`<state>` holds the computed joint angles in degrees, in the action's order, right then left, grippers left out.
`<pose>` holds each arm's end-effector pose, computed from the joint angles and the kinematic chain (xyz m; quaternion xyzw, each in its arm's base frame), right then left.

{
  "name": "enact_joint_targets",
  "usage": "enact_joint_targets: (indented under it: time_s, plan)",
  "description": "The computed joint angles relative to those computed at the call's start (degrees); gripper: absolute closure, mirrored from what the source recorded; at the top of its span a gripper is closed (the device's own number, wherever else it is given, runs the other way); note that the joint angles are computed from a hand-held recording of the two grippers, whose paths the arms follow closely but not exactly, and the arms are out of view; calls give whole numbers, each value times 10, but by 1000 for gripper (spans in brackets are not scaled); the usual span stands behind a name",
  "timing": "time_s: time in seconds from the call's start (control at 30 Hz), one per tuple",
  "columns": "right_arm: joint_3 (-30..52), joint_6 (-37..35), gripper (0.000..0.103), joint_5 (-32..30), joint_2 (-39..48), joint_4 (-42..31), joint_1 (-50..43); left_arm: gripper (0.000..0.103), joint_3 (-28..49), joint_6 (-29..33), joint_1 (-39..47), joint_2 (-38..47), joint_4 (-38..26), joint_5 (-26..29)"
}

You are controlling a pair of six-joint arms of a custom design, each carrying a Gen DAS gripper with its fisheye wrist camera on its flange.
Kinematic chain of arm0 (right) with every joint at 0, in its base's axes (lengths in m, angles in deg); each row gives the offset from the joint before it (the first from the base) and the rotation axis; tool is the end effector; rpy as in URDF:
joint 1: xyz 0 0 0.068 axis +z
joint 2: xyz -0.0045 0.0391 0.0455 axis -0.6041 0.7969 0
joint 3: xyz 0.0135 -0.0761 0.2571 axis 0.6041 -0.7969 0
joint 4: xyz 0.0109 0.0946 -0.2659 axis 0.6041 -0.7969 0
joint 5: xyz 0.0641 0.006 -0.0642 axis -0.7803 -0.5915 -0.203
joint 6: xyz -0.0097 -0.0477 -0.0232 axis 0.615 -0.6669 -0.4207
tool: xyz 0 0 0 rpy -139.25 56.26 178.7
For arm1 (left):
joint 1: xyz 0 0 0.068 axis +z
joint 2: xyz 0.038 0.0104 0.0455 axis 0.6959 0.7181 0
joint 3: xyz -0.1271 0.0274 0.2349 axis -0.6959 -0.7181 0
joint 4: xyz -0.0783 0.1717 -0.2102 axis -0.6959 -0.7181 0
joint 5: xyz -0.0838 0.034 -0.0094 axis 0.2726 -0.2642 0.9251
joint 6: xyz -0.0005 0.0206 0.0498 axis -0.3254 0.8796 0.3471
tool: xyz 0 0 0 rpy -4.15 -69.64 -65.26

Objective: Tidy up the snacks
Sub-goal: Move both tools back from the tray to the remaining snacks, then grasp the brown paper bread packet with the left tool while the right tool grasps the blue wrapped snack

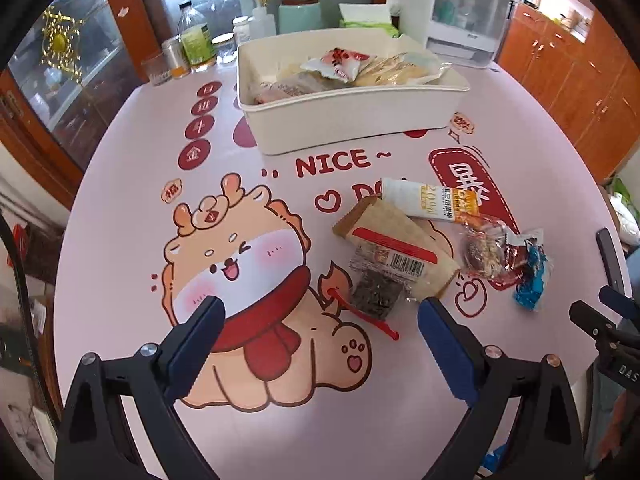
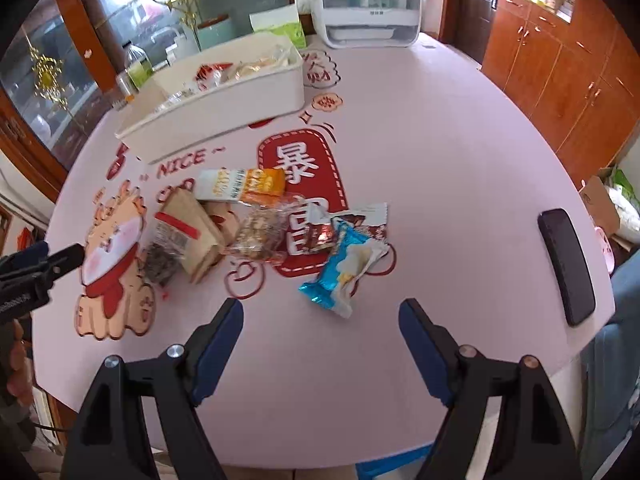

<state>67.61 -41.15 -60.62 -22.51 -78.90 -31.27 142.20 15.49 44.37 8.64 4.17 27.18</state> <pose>0.1967 0.0178 0.3031 0.0621 0.9775 -0.0017 0.2015 0.2667 -0.0007 0.2809 0.0686 0.9727 -0.0129 0.2213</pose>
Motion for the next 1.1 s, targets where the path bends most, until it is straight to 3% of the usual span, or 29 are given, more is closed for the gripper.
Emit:
enact_joint_targets:
  time_s: [0.33, 0.6, 0.73, 0.8, 1.1]
  plan:
    - [10, -162, 22, -70, 126, 48, -120, 6, 3, -97, -60, 65, 29, -62]
    - [7, -175, 23, -160, 227, 39, -154, 6, 27, -154, -88, 137, 33, -65]
    - [4, -200, 44, -134, 213, 53, -124, 6, 61, -180, -93, 189, 30, -55]
    - [5, -218, 60, -119, 212, 58, -113, 6, 88, -192, -95, 224, 24, -45]
    - [45, -272, 65, -148, 248, 39, -135, 6, 225, -233, -95, 372, -30, 3]
